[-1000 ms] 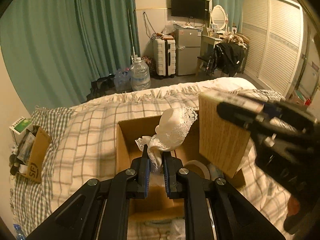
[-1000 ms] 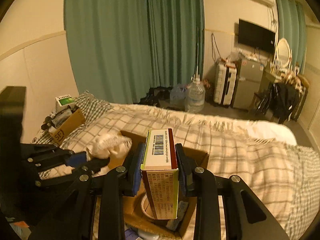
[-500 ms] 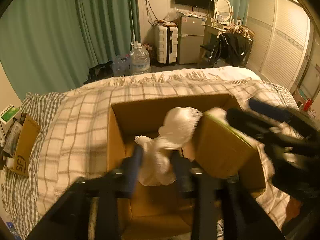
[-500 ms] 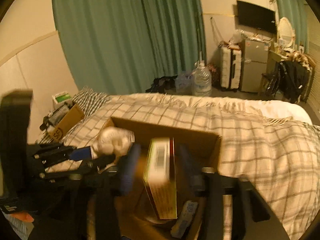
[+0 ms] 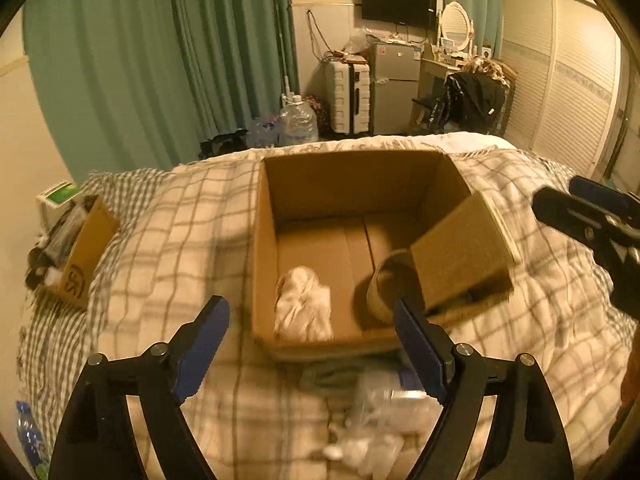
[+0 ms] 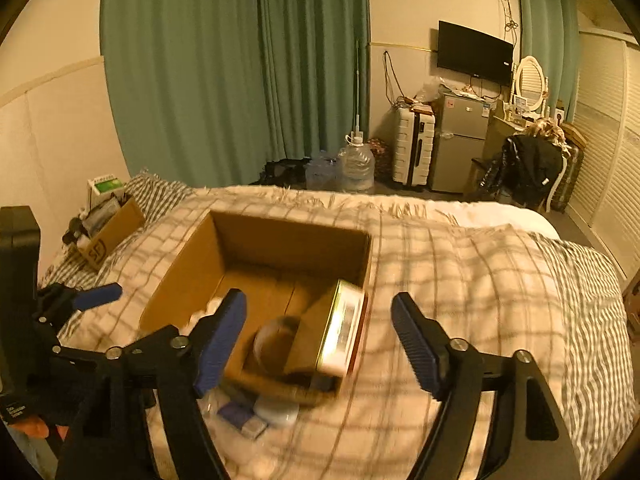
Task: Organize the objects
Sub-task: 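Grasp the white figurine with the left tool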
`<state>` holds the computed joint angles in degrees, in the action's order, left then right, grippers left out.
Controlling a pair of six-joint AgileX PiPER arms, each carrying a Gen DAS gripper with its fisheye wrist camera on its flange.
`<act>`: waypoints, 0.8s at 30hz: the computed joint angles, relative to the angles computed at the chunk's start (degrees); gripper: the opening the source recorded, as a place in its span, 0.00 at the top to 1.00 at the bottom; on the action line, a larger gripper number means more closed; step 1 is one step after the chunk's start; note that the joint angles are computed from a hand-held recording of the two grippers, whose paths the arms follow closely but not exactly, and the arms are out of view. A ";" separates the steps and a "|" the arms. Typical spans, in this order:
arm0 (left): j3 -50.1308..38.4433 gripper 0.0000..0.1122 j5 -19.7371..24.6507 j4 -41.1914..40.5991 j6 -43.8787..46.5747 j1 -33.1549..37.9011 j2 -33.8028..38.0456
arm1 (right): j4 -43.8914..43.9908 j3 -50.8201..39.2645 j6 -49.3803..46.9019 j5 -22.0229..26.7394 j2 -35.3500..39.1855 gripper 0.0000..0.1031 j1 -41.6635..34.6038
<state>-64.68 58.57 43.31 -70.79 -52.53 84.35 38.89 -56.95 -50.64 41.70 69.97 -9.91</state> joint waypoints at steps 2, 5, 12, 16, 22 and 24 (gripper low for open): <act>2.09 0.17 3.64 2.81 -5.55 -3.71 -1.15 | -1.70 3.63 0.43 -0.67 -3.58 0.20 -0.22; 5.09 0.16 6.50 4.73 -11.31 -7.15 -2.73 | -5.38 7.74 2.31 -1.85 -7.49 0.16 0.88; 12.44 0.16 7.57 4.42 -22.37 -13.24 -3.70 | -12.24 18.28 6.17 -3.72 -14.49 0.11 2.78; 17.23 0.16 1.70 3.63 -28.47 -14.81 -3.25 | -18.76 20.35 13.21 -7.65 -12.02 0.11 6.15; 18.41 0.16 -3.73 3.09 -29.00 -15.12 -0.05 | -13.99 20.62 10.45 -8.40 -7.44 0.11 2.83; 18.84 0.16 -8.93 1.39 -26.26 -12.78 1.03 | -11.97 20.21 8.87 -7.71 -6.30 0.11 1.64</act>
